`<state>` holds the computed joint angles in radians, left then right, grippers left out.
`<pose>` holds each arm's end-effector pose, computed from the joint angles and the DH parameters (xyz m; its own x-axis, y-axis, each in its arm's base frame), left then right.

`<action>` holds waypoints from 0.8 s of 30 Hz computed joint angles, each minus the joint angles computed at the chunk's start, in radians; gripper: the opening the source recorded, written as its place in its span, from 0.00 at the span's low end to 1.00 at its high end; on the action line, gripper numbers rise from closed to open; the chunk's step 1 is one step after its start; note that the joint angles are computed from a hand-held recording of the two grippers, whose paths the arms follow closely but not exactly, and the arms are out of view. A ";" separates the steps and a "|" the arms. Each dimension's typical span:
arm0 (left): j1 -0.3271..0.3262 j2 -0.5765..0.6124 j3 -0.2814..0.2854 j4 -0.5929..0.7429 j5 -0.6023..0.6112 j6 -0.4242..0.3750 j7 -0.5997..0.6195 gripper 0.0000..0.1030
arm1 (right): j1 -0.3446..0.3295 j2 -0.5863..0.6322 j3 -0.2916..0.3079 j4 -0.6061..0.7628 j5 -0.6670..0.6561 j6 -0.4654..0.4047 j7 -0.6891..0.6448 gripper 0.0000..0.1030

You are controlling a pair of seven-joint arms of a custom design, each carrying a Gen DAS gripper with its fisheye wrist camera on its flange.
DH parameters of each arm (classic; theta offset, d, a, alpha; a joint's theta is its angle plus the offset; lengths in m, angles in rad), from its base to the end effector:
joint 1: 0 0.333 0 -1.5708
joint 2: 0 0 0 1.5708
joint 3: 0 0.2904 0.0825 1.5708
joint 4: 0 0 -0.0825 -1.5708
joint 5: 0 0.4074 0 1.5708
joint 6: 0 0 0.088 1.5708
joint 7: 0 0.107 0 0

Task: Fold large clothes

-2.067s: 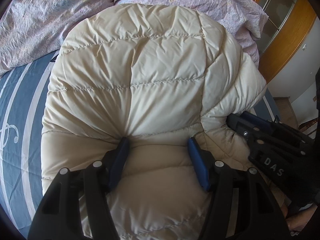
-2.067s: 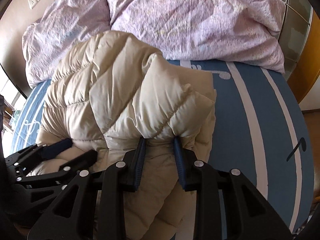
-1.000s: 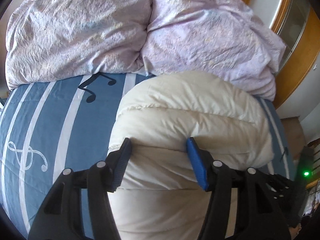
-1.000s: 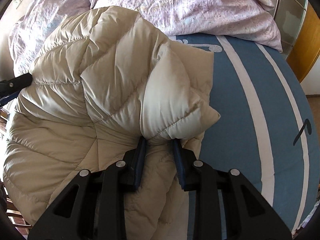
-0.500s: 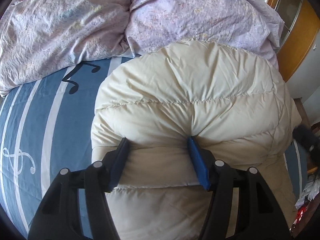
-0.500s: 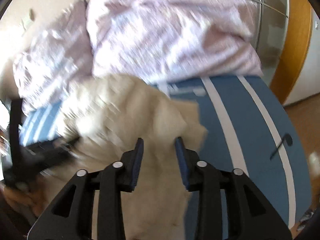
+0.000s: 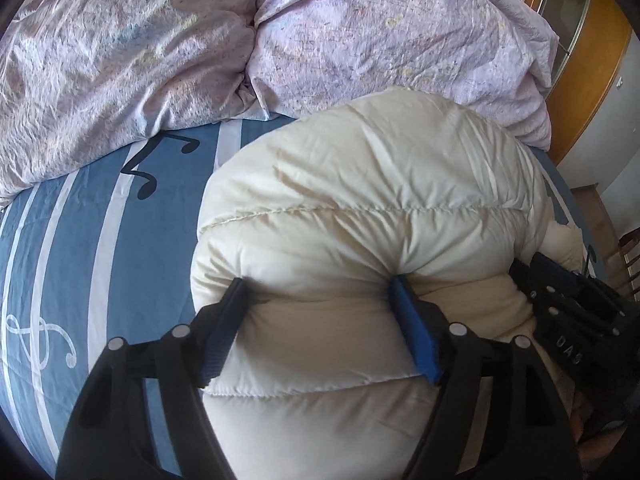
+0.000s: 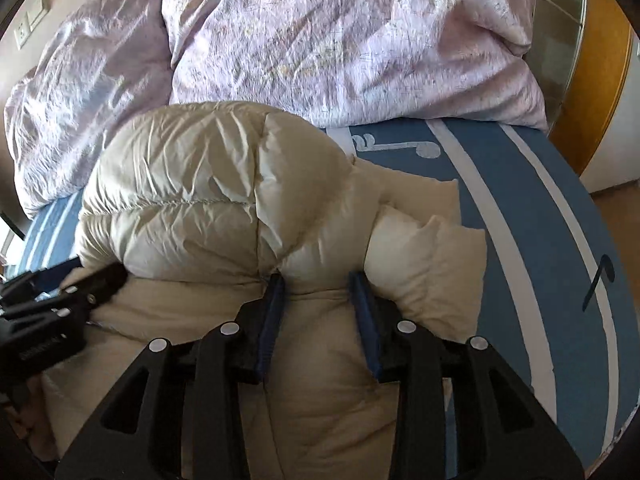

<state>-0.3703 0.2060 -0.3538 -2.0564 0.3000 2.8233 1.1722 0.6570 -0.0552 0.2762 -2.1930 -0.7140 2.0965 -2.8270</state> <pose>0.4713 -0.4275 0.3675 -0.5403 -0.8396 0.0560 -0.7188 0.4260 -0.5494 0.3491 0.4187 0.3770 -0.5299 -0.8475 -0.0301 -0.6799 0.4458 -0.5822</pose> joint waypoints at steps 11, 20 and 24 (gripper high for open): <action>-0.006 0.043 0.027 0.005 0.075 0.063 -0.066 0.90 | 0.020 0.044 0.006 0.022 -0.085 -0.055 0.058 0.38; -0.026 0.061 0.071 -0.012 0.215 0.145 -0.197 0.98 | 0.043 0.079 0.004 0.050 -0.143 -0.118 0.071 0.39; -0.033 0.069 0.086 -0.011 0.267 0.170 -0.250 0.98 | 0.048 0.089 0.000 0.059 -0.149 -0.131 0.068 0.39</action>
